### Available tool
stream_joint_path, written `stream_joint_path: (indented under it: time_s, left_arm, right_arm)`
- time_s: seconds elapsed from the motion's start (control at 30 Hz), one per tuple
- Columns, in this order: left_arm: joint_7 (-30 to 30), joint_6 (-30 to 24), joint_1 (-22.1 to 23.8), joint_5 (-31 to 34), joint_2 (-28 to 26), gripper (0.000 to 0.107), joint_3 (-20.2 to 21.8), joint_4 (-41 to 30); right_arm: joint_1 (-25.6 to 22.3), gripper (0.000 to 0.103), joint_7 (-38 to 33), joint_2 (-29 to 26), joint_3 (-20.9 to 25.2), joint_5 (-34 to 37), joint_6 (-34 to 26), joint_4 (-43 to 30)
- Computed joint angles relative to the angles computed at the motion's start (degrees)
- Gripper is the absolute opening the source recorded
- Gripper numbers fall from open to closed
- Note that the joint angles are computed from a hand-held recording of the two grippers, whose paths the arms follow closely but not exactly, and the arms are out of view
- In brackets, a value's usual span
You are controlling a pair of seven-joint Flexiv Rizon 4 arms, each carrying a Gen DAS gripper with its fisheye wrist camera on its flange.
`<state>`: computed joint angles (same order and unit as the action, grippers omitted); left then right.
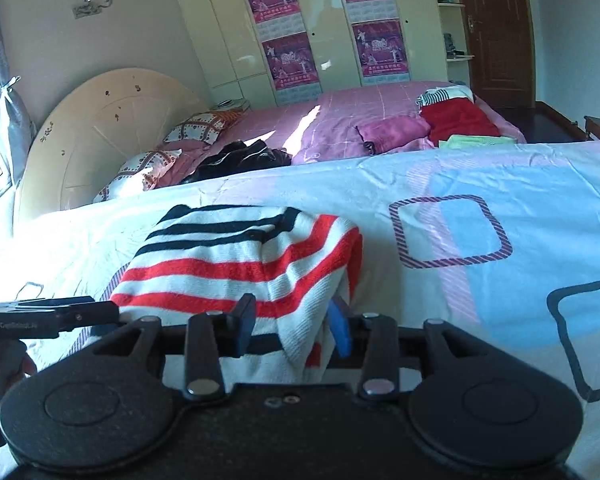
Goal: Fold small clothes
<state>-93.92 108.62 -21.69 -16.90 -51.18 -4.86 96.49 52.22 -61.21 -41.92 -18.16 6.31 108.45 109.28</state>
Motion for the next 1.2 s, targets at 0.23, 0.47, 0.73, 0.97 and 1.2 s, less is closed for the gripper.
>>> stream_joint_path:
  time_s: [0.23,0.47,0.73,0.97,1.2]
  left_arm:
    - [-2.65,-0.79,-0.72,-1.98,-1.14,0.103,0.14,0.29]
    - [-1.38,-2.52,-3.65,-1.9,0.6,0.103,4.17,1.26]
    - [-0.82,-1.02,-0.72,0.97,3.09,0.103,0.52,5.75]
    - [-2.12,3.97,0.22,3.0,4.56,0.103,-0.85,12.82]
    - [-1.34,5.5,-1.83,0.89,4.88,0.103,0.85,12.91]
  right_arm:
    - [2.45,0.051,5.83,-2.57,-3.1,-2.62,-7.35,-1.06]
    - [4.67,0.046,8.73,-0.76,-5.93,-5.9,-6.88,2.01]
    - [3.24,0.045,7.26,2.57,-2.21,-6.45,-5.3,5.98]
    - [6.21,0.046,6.98,3.22,-2.83,-0.26,0.14,10.85]
    - [3.55,0.044,7.27,1.45,0.48,2.72,3.04,9.35]
